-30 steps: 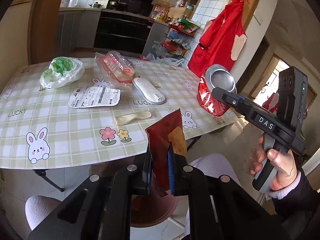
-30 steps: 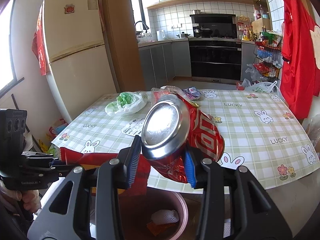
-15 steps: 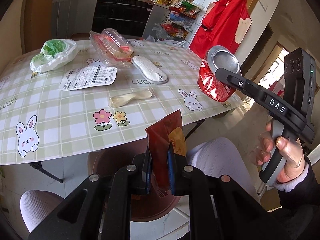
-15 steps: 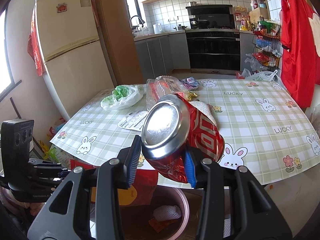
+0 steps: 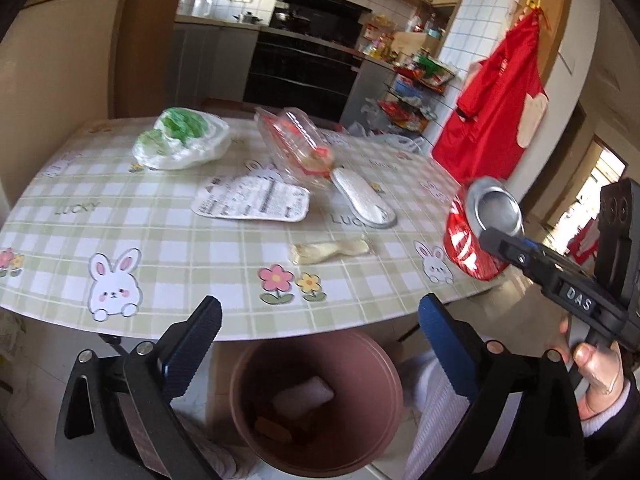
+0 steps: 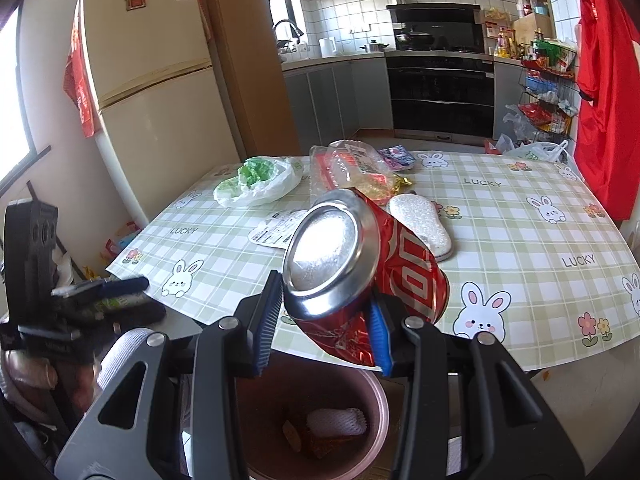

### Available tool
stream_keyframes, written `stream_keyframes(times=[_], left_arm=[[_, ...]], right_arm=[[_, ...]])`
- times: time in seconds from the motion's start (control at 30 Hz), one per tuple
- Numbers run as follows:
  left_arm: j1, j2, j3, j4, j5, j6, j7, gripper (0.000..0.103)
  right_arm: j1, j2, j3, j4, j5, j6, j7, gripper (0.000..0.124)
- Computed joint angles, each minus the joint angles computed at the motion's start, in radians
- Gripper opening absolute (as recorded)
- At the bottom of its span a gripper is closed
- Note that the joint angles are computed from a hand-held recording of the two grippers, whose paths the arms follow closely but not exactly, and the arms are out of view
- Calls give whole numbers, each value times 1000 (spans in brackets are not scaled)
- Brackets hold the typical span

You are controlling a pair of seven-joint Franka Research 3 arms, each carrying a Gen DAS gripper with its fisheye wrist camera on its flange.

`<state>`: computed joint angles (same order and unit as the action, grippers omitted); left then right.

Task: Collect trash
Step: 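Drop the soda can into the brown bin while the left gripper drops the wrapper in, then move the left gripper toward the paper label sheet on the table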

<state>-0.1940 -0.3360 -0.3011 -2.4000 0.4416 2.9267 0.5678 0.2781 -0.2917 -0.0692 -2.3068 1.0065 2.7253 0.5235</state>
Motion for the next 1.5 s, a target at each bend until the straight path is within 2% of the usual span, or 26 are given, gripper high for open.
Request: stream_keyframes(times=[0.07, 0.17, 0.33, 0.47, 0.83, 1.03, 1.23, 1.3, 1.37, 1.5], left_arm=[[76, -37, -49, -5, 62, -31, -97, 97], [138, -87, -74, -27, 113, -58, -219, 97], [176, -147, -74, -60, 148, -99, -348, 97], [154, -145, -48, -62, 142, -138, -360, 97], [107, -128, -8, -68, 118, -157, -338, 97], [108, -126, -13, -66, 116, -161, -339, 97], [109, -127, -14, -63, 122, -164, -341, 97], [108, -127, -12, -64, 121, -165, -339, 97], [107, -127, -12, -64, 120, -165, -338, 97], [106, -128, -10, -66, 117, -168, -338, 97]], right_arm=[[3, -4, 6, -3, -8, -7, 0, 42], [10, -10, 13, -9, -25, -22, 2, 42], [22, -10, 20, -12, -54, -65, 4, 42], [28, -7, 33, -16, -79, -81, 4, 44], [25, 10, 39, -8, -115, -97, 40, 47], [26, 7, 38, -9, -119, -112, 35, 49], [35, -3, 42, -21, -101, -77, 3, 69], [34, -2, 45, -23, -105, -57, 14, 83], [33, -1, 47, -27, -111, -37, 27, 91], [26, 7, 56, -28, -156, -13, 70, 94]])
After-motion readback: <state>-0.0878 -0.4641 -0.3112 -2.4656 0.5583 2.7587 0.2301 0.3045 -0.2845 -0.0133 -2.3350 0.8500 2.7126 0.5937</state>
